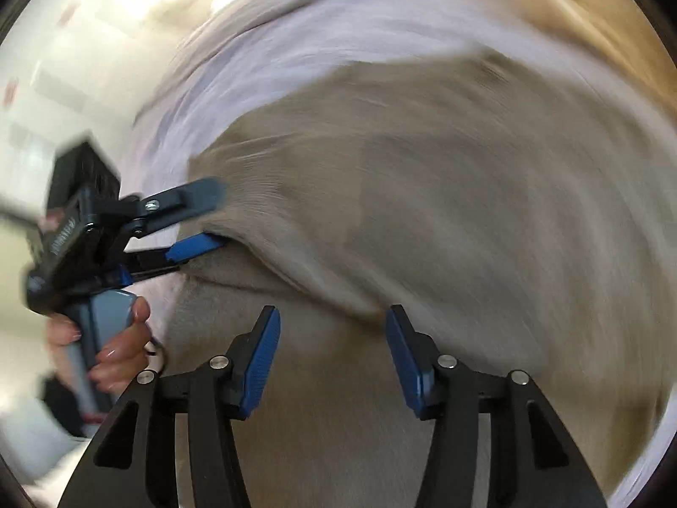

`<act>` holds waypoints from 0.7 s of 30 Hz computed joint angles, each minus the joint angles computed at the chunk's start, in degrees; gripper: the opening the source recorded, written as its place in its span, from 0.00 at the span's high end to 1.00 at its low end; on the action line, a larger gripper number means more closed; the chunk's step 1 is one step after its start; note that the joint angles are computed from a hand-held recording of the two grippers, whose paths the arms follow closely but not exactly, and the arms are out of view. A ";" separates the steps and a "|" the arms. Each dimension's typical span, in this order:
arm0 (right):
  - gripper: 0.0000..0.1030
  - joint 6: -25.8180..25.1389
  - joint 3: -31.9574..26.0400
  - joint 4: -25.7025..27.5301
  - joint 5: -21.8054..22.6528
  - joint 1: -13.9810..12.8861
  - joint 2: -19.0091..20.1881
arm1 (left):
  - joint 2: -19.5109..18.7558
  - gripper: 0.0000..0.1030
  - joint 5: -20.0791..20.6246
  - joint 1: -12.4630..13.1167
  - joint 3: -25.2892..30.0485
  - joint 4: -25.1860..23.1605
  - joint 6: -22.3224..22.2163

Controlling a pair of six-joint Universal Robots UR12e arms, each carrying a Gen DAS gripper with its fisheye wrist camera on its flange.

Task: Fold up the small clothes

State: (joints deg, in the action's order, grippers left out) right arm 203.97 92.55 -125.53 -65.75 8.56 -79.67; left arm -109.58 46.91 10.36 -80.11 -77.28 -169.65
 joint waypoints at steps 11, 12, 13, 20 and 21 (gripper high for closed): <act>0.94 31.36 14.58 -18.95 -5.43 -8.69 -8.54 | 0.77 0.90 2.53 -0.50 -0.08 1.75 1.69; 0.94 29.56 14.31 -19.35 -6.11 -8.89 -8.63 | 1.15 0.90 2.53 -0.41 -0.40 2.29 2.16; 0.94 26.34 13.63 -18.32 -7.11 -8.93 -8.70 | 1.54 0.90 2.54 -0.30 -0.75 2.54 2.75; 0.95 18.00 14.43 -13.26 -5.19 -10.05 -8.66 | 2.40 0.90 6.61 -0.43 -2.62 0.49 4.13; 0.95 18.35 15.29 -14.02 -4.82 -10.17 -8.93 | 2.72 0.90 6.96 -0.20 -3.09 0.44 4.38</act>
